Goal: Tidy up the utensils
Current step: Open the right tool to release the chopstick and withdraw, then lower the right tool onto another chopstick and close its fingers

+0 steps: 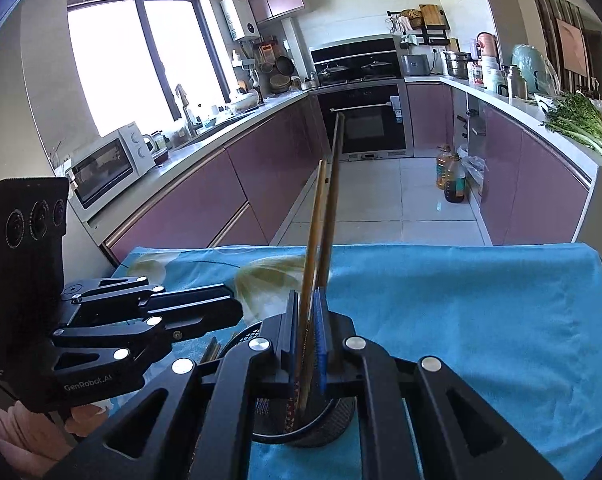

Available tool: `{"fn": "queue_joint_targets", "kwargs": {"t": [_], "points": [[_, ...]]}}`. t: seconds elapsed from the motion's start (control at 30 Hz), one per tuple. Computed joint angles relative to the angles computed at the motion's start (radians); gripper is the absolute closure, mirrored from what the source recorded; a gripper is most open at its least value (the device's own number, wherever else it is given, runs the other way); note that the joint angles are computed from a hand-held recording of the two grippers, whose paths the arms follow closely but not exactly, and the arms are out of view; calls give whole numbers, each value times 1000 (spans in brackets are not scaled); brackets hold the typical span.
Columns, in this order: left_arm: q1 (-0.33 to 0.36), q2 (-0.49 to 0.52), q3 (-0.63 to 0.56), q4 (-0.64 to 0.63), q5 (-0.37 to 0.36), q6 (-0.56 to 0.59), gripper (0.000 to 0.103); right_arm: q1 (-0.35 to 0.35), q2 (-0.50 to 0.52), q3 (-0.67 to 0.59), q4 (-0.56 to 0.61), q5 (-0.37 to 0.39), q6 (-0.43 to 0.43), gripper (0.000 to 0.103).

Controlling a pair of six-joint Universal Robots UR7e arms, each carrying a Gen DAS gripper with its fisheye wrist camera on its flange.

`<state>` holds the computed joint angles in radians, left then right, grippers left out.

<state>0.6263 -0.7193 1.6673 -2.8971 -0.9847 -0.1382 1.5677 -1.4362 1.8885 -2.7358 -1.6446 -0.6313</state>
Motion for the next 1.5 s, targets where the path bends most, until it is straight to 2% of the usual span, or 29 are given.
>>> {"fn": "queue_joint_targets", "kwargs": {"t": [0.13,0.2,0.3,0.47,0.63,0.77,0.87,1.2,1.5], "points": [[-8,-25,45,-52,30,-2,77,-5,-1,10,-30,-3,8,93],[-13,-41,73,-72,48,-5,75,-10,-13,27,-47,3,5,90],[-24,-75,124,-96,71,-13,69,-13,-40,54,-61,33,1,81],[-36,-139,222,-104,131,-53,60,-24,-128,124,-33,122,-79,68],[-37,-201,312,-53,176,-129,57,-35,-197,184,55,164,-158,66],[-24,-220,373,-5,180,-199,57,-39,-195,218,99,122,-176,65],[-12,-222,391,40,170,-246,57,-48,-168,233,127,87,-157,65],[-9,-190,415,81,158,-323,56,-51,-113,275,80,-20,-115,65],[-8,-168,392,132,171,-344,56,-34,-91,287,47,-73,-112,65]]}}
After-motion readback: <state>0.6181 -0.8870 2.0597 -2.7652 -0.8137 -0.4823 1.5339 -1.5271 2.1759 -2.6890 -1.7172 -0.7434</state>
